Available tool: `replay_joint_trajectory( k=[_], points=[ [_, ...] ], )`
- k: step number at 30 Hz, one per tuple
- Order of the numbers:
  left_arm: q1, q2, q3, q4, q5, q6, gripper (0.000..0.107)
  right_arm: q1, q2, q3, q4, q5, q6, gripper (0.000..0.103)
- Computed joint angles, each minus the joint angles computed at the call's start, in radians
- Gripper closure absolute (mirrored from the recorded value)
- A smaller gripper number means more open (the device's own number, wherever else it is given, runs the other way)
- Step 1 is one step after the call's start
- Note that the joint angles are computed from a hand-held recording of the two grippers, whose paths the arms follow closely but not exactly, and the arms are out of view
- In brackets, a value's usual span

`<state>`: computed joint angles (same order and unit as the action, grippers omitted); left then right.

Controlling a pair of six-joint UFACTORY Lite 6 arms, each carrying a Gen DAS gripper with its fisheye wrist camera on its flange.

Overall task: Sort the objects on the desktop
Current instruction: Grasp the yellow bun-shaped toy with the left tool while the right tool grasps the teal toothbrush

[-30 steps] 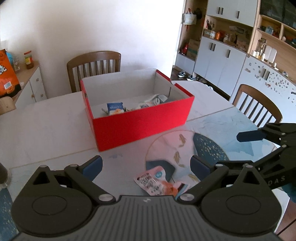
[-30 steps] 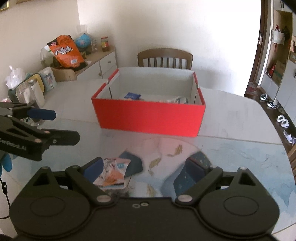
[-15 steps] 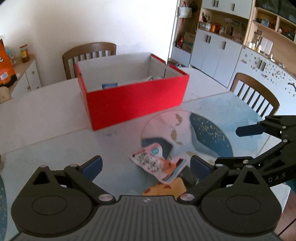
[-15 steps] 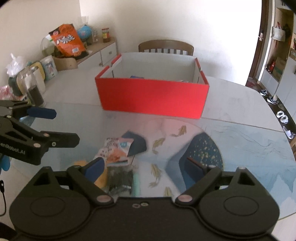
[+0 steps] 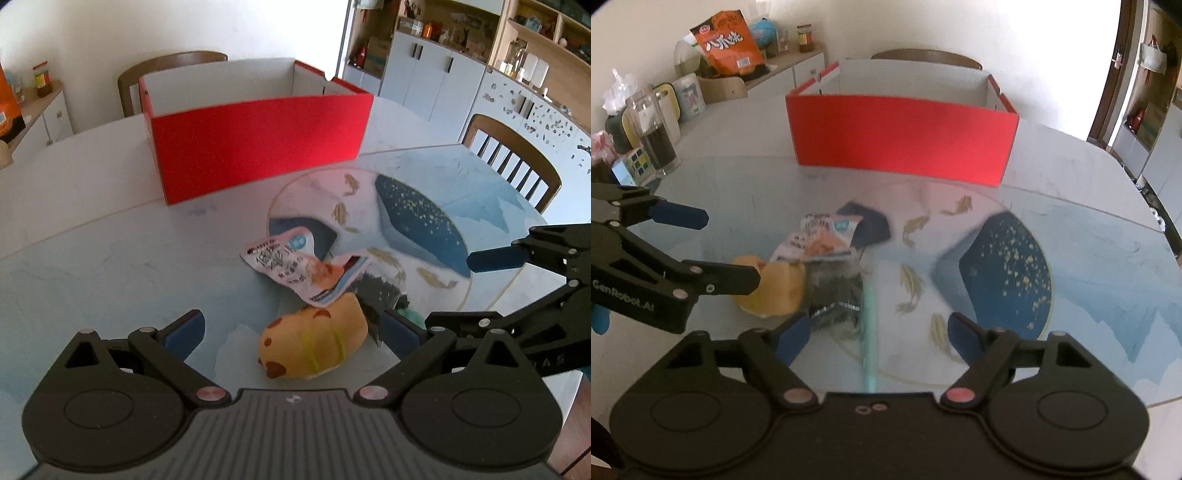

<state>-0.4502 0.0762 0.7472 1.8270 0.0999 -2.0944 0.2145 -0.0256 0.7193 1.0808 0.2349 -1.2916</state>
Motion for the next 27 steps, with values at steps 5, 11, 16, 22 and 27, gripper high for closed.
replay_joint_trajectory(
  k=[5,11,16,22,27],
  points=[
    [-0.021,0.046,0.011,0.082,0.030,-0.136,0.006,0.010,0.013,-0.029,0.079,-0.021,-0.085,0.024],
    [-0.035,0.095,0.027,0.115,0.057,-0.215,0.006,0.022,0.048,-0.045,0.227,-0.041,-0.223,0.026],
    [-0.052,0.128,0.052,0.104,0.091,-0.240,0.006,0.038,0.083,-0.041,0.340,-0.062,-0.332,0.033],
    [-0.065,0.155,0.067,0.117,0.103,-0.281,0.006,0.059,0.126,-0.025,0.496,-0.090,-0.494,0.047],
    [-0.058,0.188,0.079,0.156,0.088,-0.319,0.006,0.055,0.154,-0.017,0.649,-0.084,-0.645,0.050]
  ],
)
